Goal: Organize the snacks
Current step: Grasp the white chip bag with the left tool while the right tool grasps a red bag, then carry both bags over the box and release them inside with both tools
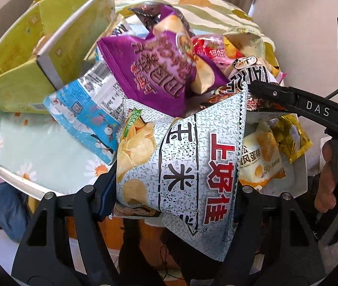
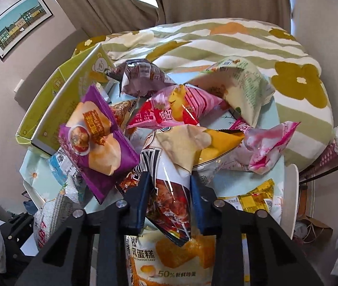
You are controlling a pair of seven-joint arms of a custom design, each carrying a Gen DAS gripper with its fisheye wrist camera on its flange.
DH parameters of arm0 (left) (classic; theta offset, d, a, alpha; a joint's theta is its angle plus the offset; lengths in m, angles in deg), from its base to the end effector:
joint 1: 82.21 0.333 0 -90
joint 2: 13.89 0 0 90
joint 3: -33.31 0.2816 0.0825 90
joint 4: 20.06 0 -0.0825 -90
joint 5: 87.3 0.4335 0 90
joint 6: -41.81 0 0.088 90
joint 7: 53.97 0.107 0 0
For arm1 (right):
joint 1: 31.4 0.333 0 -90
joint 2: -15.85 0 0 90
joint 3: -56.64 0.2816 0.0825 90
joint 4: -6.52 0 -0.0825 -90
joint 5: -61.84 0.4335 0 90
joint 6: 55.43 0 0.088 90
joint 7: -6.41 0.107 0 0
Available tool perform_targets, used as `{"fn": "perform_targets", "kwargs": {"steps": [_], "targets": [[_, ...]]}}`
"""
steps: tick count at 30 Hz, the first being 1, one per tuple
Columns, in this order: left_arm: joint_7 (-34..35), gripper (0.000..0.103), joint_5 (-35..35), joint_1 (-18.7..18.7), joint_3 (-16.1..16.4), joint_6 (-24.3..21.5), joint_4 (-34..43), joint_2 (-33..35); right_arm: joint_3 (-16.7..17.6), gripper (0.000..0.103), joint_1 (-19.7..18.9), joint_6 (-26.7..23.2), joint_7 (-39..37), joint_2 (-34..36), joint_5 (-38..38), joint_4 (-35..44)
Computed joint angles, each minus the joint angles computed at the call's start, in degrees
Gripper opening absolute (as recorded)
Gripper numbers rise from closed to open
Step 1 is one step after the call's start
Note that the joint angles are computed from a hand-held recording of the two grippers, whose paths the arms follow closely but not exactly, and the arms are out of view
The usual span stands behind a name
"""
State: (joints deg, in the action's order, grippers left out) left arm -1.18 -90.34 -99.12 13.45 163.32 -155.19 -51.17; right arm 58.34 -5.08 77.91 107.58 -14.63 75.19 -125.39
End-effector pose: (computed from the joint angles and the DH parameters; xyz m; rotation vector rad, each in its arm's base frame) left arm 0.3651 -0.2934 0.5482 -2.0889 1.9809 -0.5131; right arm 0.4396 0.2402 0.5685 -1.9645 1.6351 -0.0831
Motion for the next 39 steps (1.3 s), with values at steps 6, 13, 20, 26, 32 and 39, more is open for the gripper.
{"fn": "perform_targets", "kwargs": {"steps": [6, 13, 20, 26, 32, 39], "targets": [[0.34, 0.068, 0.62, 0.12, 0.13, -1.55, 0.14, -3.97, 0.54, 0.03, -0.6, 0.66, 1.37, -3.31, -1.77, -0.96], [-0.39, 0.068, 3.81, 2.71, -0.68, -3.04, 1.75, -8.99, 0.28, 0.028, 0.0, 0.29, 2.1, -8.03, -3.14, -1.54], [0.95, 0.068, 7.26, 7.58, 0.88, -3.73, 3.86, -12.89, 0.25, 0.028, 1.72, 3.26, 1.3, -7.46, -2.51, 2.37], [5.14, 0.068, 8.71, 12.2, 4.48, -1.91, 4.14, -13.78, 1.47, 0.028, 3.38, 7.29, 0.8, -2.62, -1.84, 8.5], [14.61, 0.068, 8.69, 16.89, 9.38, 3.44, 7.66, -8.62, 5.41, 0.028, 2.85, 11.08, 5.63, 7.21, -4.99, 18.53], [28.69, 0.068, 5.47, 20.25, 14.6, 7.17, 18.75, 6.36, 9.42, 0.028, 2.53, 10.89, 13.62, 24.97, -12.37, 37.28]]}}
